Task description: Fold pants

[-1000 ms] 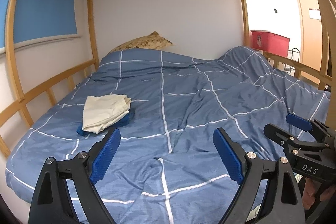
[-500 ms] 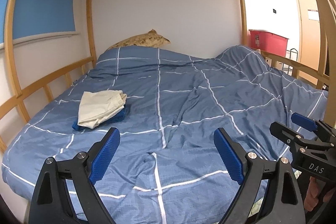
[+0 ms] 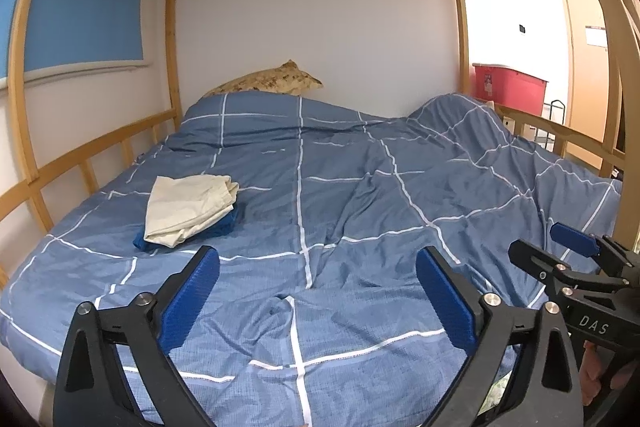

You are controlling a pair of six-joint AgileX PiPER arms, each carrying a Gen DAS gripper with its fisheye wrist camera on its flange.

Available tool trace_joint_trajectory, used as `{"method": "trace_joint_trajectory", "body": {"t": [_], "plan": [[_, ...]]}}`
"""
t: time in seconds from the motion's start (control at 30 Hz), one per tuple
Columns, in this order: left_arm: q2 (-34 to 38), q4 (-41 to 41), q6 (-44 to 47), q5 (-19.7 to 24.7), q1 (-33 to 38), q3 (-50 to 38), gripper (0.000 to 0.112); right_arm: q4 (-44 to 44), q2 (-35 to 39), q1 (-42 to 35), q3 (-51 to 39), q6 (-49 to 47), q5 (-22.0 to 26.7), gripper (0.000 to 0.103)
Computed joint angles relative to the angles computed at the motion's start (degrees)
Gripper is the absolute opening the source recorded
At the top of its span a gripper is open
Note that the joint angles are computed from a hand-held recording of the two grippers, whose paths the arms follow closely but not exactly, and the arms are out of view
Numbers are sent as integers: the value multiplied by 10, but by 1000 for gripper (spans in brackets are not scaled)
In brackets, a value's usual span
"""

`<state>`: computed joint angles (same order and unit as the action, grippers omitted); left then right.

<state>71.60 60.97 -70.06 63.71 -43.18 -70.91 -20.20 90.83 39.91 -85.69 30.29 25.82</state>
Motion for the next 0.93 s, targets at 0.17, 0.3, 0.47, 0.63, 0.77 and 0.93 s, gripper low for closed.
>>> {"method": "trace_joint_trajectory", "body": {"t": [0.17, 0.3, 0.47, 0.63, 0.77, 0.93], "plan": [[0, 14, -10, 7, -4, 0, 102, 27, 6, -8, -8, -27, 4, 82], [3, 13, -11, 7, -3, -1, 102, 39, 7, -12, -8, -40, 3, 82], [8, 16, -15, 7, -1, -1, 102, 37, 10, -14, -11, -39, 4, 82], [10, 15, -15, 4, 2, 0, 102, 43, 13, -18, -13, -42, 6, 82], [16, 16, -23, 0, 3, 2, 102, 52, 18, -24, -15, -48, 6, 82], [29, 8, -22, -20, 18, 0, 102, 65, 26, -31, -19, -59, 8, 82]]}}
